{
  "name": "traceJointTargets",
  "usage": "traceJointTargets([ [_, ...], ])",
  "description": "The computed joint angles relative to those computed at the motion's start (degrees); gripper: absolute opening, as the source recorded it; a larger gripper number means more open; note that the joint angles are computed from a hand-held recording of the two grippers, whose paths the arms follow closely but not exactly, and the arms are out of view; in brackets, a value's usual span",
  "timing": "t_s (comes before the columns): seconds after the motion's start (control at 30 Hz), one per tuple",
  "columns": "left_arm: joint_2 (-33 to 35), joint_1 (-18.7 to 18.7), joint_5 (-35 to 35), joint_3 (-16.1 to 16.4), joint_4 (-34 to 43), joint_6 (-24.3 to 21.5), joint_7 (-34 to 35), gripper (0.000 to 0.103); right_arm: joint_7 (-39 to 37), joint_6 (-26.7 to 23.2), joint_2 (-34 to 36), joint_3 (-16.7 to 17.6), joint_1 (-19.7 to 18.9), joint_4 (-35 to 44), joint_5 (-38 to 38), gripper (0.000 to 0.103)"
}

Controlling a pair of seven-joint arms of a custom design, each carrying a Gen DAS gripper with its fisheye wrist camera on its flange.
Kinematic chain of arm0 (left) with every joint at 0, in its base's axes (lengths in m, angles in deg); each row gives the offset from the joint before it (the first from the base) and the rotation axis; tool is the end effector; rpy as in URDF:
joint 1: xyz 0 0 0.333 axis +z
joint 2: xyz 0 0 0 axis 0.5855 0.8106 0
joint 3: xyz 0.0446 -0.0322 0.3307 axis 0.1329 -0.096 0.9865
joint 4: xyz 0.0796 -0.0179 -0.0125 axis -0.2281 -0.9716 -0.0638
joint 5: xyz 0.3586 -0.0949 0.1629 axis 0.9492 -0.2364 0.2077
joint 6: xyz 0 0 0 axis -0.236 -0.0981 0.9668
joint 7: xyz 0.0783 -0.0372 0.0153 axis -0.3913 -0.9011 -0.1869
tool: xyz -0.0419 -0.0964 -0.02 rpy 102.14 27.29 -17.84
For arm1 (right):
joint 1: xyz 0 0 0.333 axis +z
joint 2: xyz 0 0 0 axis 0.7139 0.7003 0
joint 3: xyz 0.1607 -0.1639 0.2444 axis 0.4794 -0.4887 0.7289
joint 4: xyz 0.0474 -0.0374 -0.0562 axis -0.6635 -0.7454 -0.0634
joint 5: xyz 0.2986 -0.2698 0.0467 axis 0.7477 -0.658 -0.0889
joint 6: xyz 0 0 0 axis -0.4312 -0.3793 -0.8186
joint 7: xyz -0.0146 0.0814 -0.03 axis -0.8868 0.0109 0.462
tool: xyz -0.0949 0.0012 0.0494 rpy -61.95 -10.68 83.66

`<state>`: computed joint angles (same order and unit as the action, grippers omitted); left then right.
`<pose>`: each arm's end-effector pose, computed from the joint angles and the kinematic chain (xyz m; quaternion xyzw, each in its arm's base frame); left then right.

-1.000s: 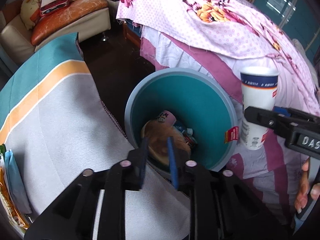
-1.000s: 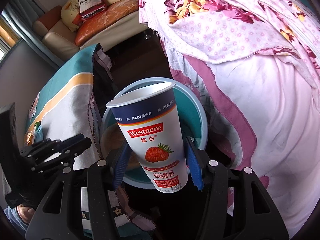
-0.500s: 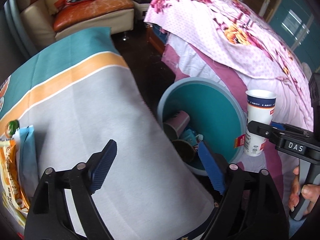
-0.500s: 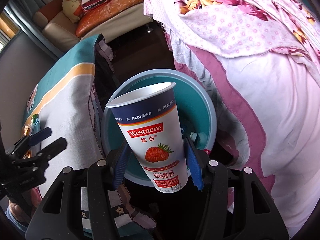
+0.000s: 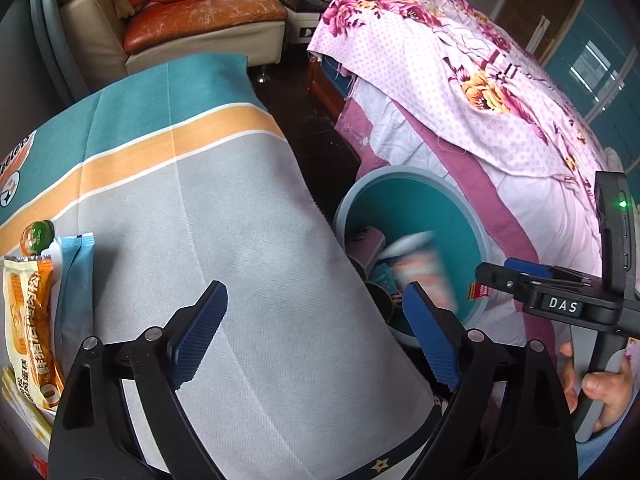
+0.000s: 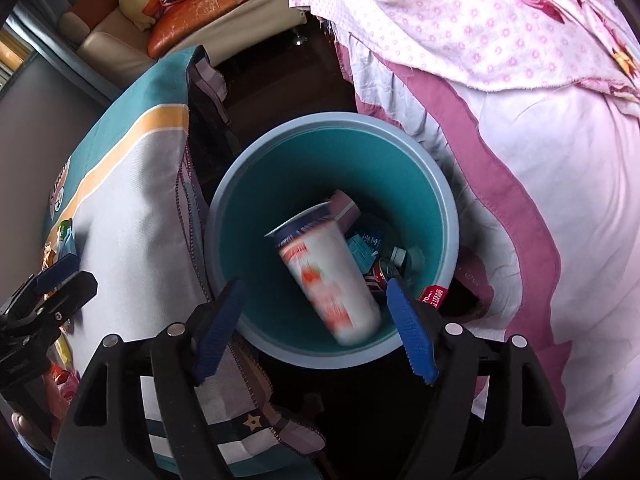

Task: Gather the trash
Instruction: 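Carry bun and yogurt cup over the teal bin and open both tools to drop them, then move both tools back over the snack packets on the table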

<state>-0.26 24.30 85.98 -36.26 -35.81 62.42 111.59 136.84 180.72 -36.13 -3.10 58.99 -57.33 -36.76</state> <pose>0.5991 -0.2687 0.5097 -0.6353 0.7360 -0.2173 0.0865 0.6099 0.1728 0.4821 -0.6586 0.7255 0.0040 0.1997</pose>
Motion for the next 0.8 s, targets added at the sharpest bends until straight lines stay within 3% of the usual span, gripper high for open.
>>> traceJointTargets([
  [0.4, -5.3, 0.9, -3.7, 0.5, -5.2, 1.7, 2.2, 0.091, 3.3, -1.4, -3.4, 0.7, 1.4, -1.2, -4.2, 0.076],
  [0.8, -13.5, 2.0, -4.4, 3.3, -13.0, 2.2, 3.6, 0.091, 5.6, -3.8, -4.4, 2.6, 4.1, 0.4, -7.4, 0.082],
])
